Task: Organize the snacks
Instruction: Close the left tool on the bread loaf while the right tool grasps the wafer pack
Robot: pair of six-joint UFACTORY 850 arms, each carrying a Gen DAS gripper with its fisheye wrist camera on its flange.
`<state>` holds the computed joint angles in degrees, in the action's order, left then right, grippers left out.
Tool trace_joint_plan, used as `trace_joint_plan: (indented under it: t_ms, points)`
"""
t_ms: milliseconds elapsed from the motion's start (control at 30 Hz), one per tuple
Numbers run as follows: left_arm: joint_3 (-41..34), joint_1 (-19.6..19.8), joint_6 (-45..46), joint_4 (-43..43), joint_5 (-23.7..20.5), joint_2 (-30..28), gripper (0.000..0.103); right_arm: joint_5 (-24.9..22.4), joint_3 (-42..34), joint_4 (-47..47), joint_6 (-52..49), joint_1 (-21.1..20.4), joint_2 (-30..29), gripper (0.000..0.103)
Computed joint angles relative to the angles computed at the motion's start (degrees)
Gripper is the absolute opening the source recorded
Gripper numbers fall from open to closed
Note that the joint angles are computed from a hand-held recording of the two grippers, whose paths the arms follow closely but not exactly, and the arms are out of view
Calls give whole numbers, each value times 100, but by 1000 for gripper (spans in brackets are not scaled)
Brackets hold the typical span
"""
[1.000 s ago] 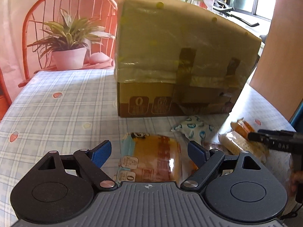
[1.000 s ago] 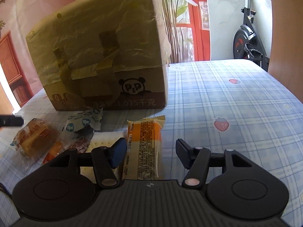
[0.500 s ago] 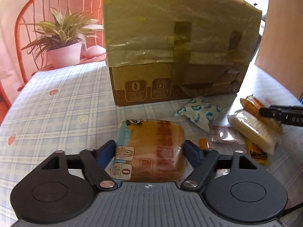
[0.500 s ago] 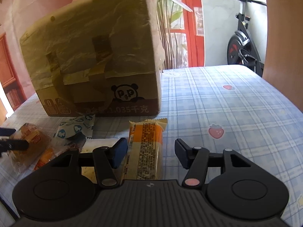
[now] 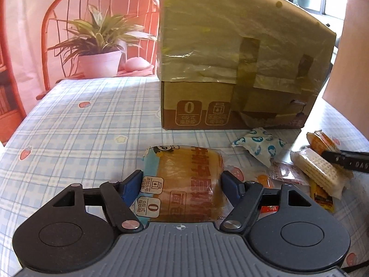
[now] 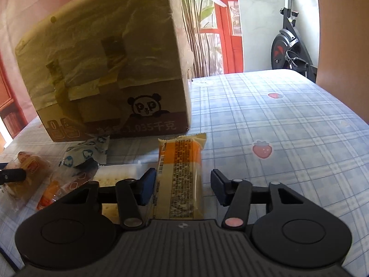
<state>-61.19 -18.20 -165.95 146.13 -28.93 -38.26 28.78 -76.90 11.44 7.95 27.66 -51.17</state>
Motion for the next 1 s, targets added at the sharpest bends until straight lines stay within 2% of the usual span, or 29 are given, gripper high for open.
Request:
trace_joint_plan:
  t_ms: [133,267,400,567,700,1000]
  points:
    - [-65,-19,130,-157,35,-32,77,-120,-120,874,-1092,139,-49,51]
    - [-55,-18,67,-95,0,-54,78,-91,-120,1008,-1237,163,-60,51]
    - [-38,67,-392,245,143,-40,80,-104,-150,1196,-1482,189,-77,51]
    - [-38,119,-694,509,188,-53,81,-83,-129,1123,-1398,177,-71,51]
    - [7,131,-862,706,158,-24,76,-71,-114,1063,-1329,165,-65,51]
    - [86,100,-1003,743,169,66,75,-51,-97,936,-1155,150,-59,51]
